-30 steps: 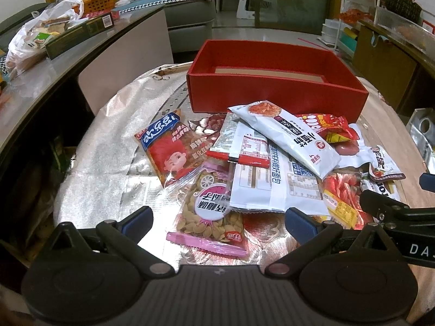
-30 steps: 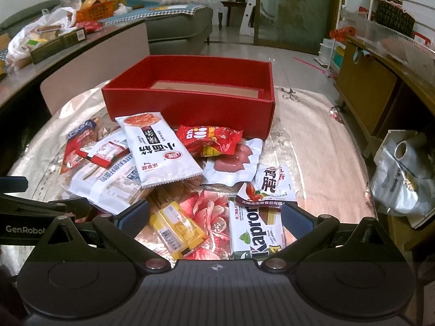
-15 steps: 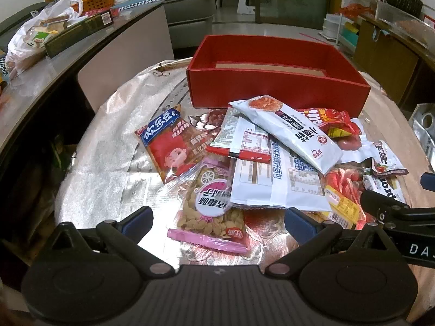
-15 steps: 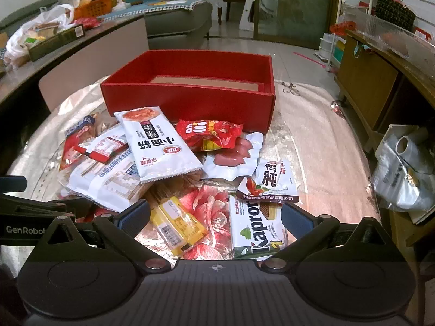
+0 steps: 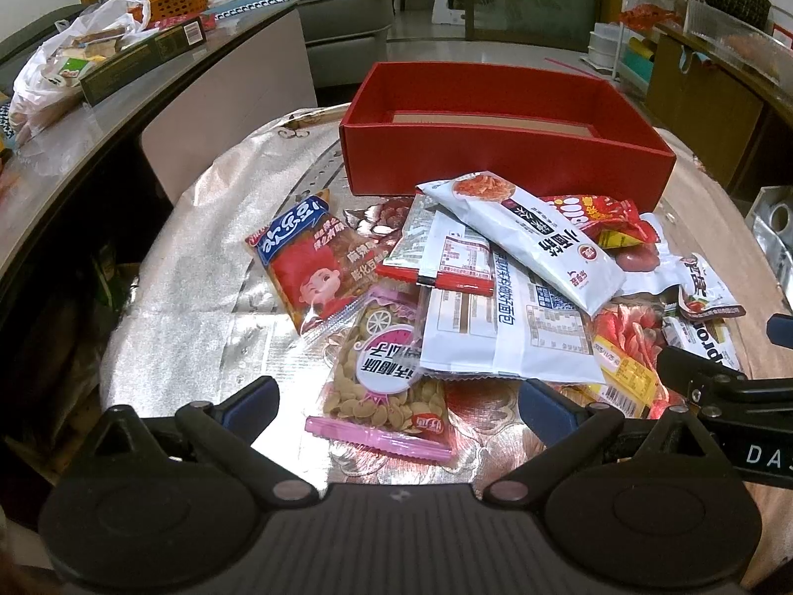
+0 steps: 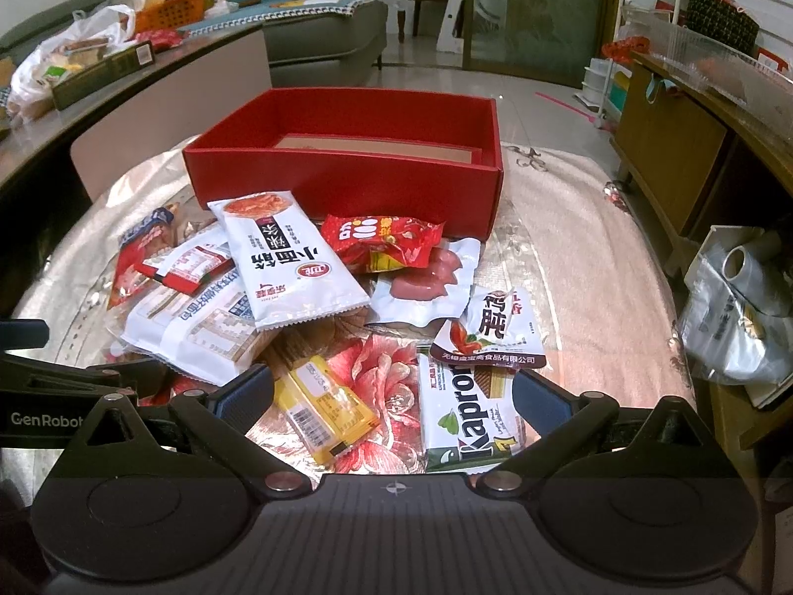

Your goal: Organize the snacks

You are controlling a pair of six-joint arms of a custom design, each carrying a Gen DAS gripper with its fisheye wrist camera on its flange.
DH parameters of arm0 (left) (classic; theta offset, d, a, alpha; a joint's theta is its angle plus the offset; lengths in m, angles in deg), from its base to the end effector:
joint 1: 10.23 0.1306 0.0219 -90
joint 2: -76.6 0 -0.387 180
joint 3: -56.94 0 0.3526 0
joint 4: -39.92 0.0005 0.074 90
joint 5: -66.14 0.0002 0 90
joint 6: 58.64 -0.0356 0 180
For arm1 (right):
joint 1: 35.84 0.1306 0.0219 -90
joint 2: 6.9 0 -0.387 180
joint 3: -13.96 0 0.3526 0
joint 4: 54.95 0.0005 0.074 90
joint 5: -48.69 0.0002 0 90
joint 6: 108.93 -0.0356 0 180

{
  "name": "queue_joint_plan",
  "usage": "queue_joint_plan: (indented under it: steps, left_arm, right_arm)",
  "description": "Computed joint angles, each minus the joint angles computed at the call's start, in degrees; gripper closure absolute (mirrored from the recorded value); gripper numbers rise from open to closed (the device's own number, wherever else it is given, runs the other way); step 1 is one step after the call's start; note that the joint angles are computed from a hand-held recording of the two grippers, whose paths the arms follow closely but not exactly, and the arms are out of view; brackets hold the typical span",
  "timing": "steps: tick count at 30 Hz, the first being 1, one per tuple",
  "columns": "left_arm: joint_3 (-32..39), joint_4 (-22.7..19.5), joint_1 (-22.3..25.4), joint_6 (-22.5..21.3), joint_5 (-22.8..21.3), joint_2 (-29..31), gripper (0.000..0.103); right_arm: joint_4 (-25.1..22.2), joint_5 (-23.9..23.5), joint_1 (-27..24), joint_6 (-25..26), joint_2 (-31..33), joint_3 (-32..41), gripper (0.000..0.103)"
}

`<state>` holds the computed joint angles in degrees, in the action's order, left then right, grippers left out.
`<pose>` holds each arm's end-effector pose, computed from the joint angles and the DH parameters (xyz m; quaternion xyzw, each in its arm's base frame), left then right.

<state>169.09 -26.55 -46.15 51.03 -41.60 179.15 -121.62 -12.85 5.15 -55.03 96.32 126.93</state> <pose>0.4211 -0.2923 0.4767 0.0903 0.9437 -0.0006 0.3181 0.4004 0.3248 0.4787 0.0303 0.9313 -0.0123 0.3627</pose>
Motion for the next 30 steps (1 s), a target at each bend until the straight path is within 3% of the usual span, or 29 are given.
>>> queue_joint_plan:
  steps: [10, 20, 28, 30]
  left_arm:
    - [-0.3, 0.3, 0.2, -0.2, 0.1, -0.3, 0.005]
    - [3.1, -1.8, 3.3, 0.9, 3.3, 0.5, 0.005]
    - [4.0, -2.9, 5.4, 1.2, 5.4, 0.8, 0.005]
    - [4.1, -2.8, 5.4, 0.9, 5.7, 0.9, 0.005]
  right_arm:
    - [0.0, -0.4, -0.1, 0.4, 0.1, 0.1, 0.0]
    - [3.1, -4.1, -2.5, 10.2, 4.3, 7.8, 0.0]
    - [-3.7, -13.7, -5.4, 22.1, 15.4, 23.6, 0.005]
    - [-6.7, -15.0, -5.8, 23.8, 18.5, 27.8, 0.017]
